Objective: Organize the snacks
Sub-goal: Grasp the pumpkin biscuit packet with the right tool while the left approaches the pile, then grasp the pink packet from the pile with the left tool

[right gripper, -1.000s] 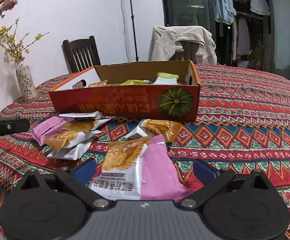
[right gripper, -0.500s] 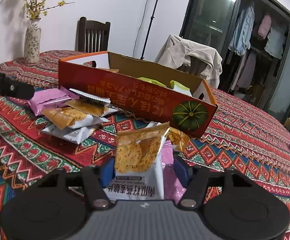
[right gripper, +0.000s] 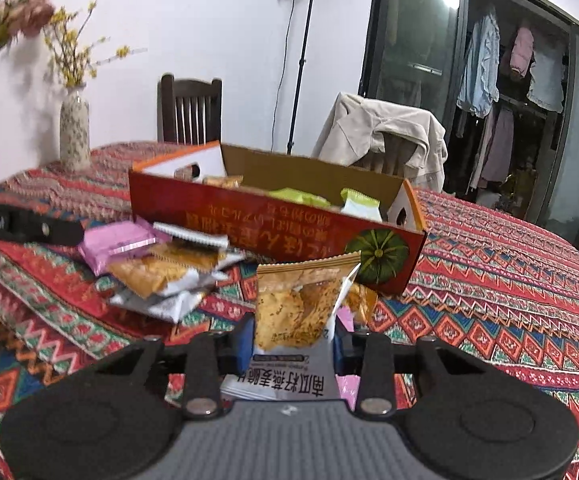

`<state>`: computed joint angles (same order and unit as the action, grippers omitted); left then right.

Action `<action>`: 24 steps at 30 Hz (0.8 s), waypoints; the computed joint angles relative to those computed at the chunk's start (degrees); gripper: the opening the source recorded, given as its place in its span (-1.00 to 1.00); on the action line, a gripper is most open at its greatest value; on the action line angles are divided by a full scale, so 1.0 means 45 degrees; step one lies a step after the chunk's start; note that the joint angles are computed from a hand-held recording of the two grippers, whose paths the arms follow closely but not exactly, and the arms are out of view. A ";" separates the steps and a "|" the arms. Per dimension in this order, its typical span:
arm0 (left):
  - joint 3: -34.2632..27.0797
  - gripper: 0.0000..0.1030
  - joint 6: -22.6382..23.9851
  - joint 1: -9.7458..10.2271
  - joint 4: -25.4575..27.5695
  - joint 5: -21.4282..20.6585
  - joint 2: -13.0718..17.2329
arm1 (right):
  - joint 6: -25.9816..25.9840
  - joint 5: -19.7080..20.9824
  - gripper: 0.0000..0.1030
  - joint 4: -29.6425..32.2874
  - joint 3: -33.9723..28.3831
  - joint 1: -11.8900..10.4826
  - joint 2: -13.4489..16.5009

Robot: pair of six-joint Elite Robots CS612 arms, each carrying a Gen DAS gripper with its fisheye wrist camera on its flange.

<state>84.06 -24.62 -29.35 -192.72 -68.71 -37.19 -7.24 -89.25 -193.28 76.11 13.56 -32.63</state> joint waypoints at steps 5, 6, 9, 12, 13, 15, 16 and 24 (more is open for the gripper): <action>-0.0332 1.00 0.0003 0.0041 0.0659 -0.0015 0.0082 | 0.0822 0.0343 -0.32 -0.0335 -0.0217 -0.0203 0.0095; -0.0413 1.00 -0.0017 0.0056 0.0816 -0.0056 0.0109 | 0.0988 0.0395 -0.32 -0.0331 -0.0288 -0.0244 0.0125; -0.0733 1.00 0.0032 0.0107 0.1306 -0.0196 0.0219 | 0.1484 0.0552 -0.32 -0.0256 -0.0517 -0.0366 0.0238; -0.1194 1.00 0.0224 0.0137 0.1941 -0.0100 0.0375 | 0.1839 0.0665 -0.32 -0.0142 -0.0704 -0.0456 0.0338; -0.1359 1.00 0.0303 0.0146 0.2179 -0.0056 0.0429 | 0.1907 0.0696 -0.32 -0.0110 -0.0759 -0.0473 0.0368; -0.1763 1.00 0.0499 0.0178 0.2694 0.0076 0.0577 | 0.2026 0.0740 -0.32 -0.0048 -0.0883 -0.0511 0.0433; -0.1956 1.00 0.0548 0.0194 0.2994 0.0151 0.0645 | 0.2086 0.0785 -0.32 -0.0014 -0.0946 -0.0523 0.0467; -0.2988 1.00 0.0329 0.0408 0.4779 -0.0287 0.1054 | 0.2375 0.1156 -0.31 0.0152 -0.1294 -0.0626 0.0665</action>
